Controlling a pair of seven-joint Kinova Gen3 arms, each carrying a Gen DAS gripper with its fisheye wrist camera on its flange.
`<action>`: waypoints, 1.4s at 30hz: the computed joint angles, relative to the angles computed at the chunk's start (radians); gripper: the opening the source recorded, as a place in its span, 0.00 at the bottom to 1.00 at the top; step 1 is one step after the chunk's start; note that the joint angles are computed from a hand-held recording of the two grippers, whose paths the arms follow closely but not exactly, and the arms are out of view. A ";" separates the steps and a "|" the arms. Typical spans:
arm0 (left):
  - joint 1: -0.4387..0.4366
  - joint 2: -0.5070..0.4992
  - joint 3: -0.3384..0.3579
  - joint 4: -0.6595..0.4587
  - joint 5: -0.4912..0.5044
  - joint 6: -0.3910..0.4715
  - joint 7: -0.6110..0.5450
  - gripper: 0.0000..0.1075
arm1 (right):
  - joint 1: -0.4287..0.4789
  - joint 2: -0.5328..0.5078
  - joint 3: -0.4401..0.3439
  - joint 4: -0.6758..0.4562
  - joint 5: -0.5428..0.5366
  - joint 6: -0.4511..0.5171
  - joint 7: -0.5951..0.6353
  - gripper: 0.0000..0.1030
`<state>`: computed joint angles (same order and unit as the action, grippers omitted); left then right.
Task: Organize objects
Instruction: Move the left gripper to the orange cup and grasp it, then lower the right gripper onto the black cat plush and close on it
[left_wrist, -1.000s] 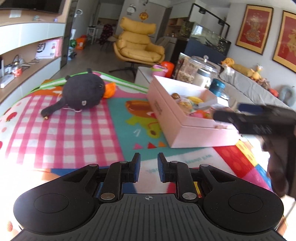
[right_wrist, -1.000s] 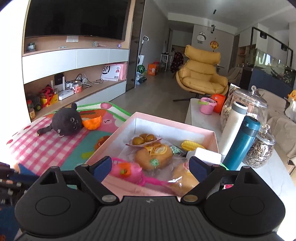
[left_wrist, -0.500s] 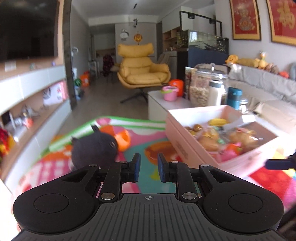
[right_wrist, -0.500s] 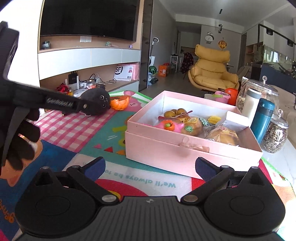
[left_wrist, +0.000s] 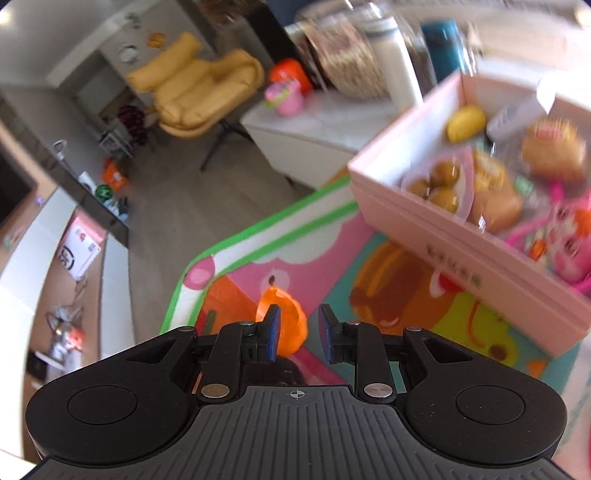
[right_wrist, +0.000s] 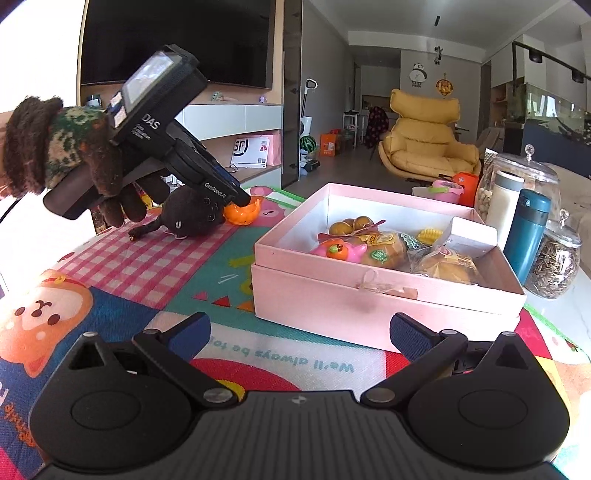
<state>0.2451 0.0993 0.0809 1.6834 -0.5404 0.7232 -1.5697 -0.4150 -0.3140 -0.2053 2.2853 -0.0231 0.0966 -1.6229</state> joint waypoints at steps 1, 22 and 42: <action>0.029 0.026 -0.013 -0.023 -0.041 0.041 0.005 0.25 | -0.024 -0.001 0.024 0.002 -0.004 -0.001 0.004 1.00; -0.037 -0.300 0.039 0.266 0.433 -0.076 -0.142 0.09 | -0.161 0.025 0.191 -0.028 -0.131 0.051 0.089 1.00; -0.155 -0.796 0.073 0.665 0.580 -0.154 0.092 0.13 | 0.073 0.064 -0.184 -0.235 0.150 0.309 -0.081 1.00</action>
